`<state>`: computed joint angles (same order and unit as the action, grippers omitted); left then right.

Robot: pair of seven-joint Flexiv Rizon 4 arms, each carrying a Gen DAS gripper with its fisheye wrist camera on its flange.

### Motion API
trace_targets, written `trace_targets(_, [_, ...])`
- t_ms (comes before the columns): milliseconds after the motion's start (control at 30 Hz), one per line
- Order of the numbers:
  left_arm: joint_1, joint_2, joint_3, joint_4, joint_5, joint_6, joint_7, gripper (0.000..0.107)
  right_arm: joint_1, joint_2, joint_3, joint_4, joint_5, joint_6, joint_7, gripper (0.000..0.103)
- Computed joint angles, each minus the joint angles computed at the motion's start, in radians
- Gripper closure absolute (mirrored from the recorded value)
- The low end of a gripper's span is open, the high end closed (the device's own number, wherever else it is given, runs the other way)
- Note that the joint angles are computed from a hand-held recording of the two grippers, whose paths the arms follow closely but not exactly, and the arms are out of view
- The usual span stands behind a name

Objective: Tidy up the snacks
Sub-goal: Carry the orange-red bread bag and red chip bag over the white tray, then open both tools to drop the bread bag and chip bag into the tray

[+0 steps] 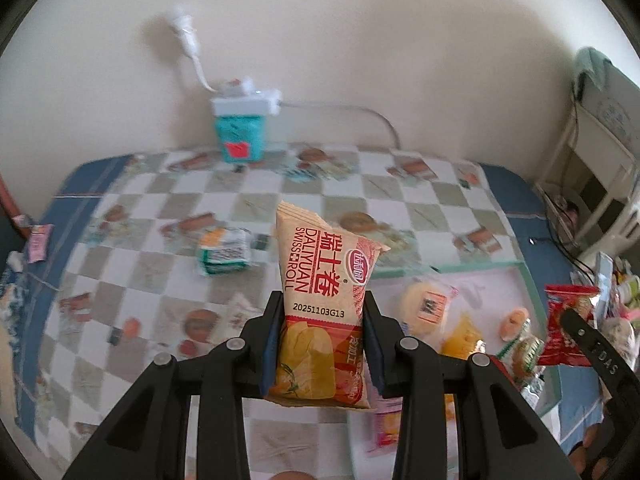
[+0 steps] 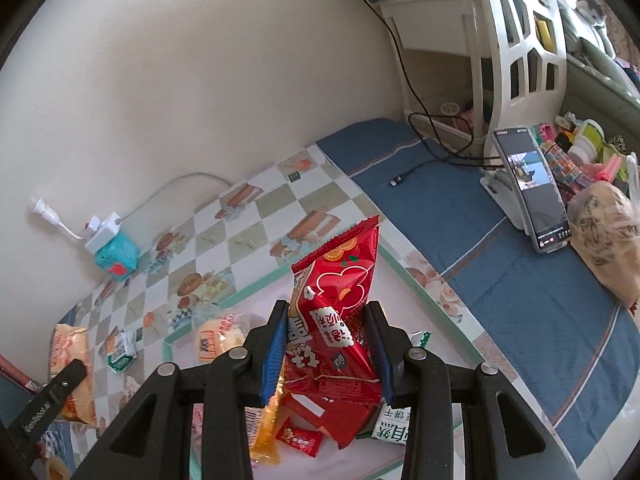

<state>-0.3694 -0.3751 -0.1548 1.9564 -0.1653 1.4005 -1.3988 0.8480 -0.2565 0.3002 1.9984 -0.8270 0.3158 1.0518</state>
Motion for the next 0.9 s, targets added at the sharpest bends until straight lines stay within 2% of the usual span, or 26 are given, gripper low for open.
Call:
trace_targets(167, [-0.02, -0.061, -0.007, -0.039, 0.011, -0.001, 0.004, 0.069, -0.012, -0.007, -0.004, 0.016, 0.002, 0.037, -0.005, 0.063])
trace_targets(433, [0.004, -0.146, -0.068, -0.082, -0.036, 0.01, 0.051, 0.069, -0.023, -0.027, -0.017, 0.008, 0.002, 0.071, -0.04, 0.063])
trace_targets(700, [-0.04, -0.207, -0.027, -0.148, -0.022, -0.045, 0.03, 0.069, -0.023, -0.038, -0.028, -0.002, -0.005, 0.073, -0.067, 0.063])
trace_targets(900, [-0.052, -0.229, -0.025, -0.17, -0.015, -0.079, 0.022, 0.069, -0.03, -0.038, -0.036, 0.008, -0.029, 0.083, -0.073, 0.063])
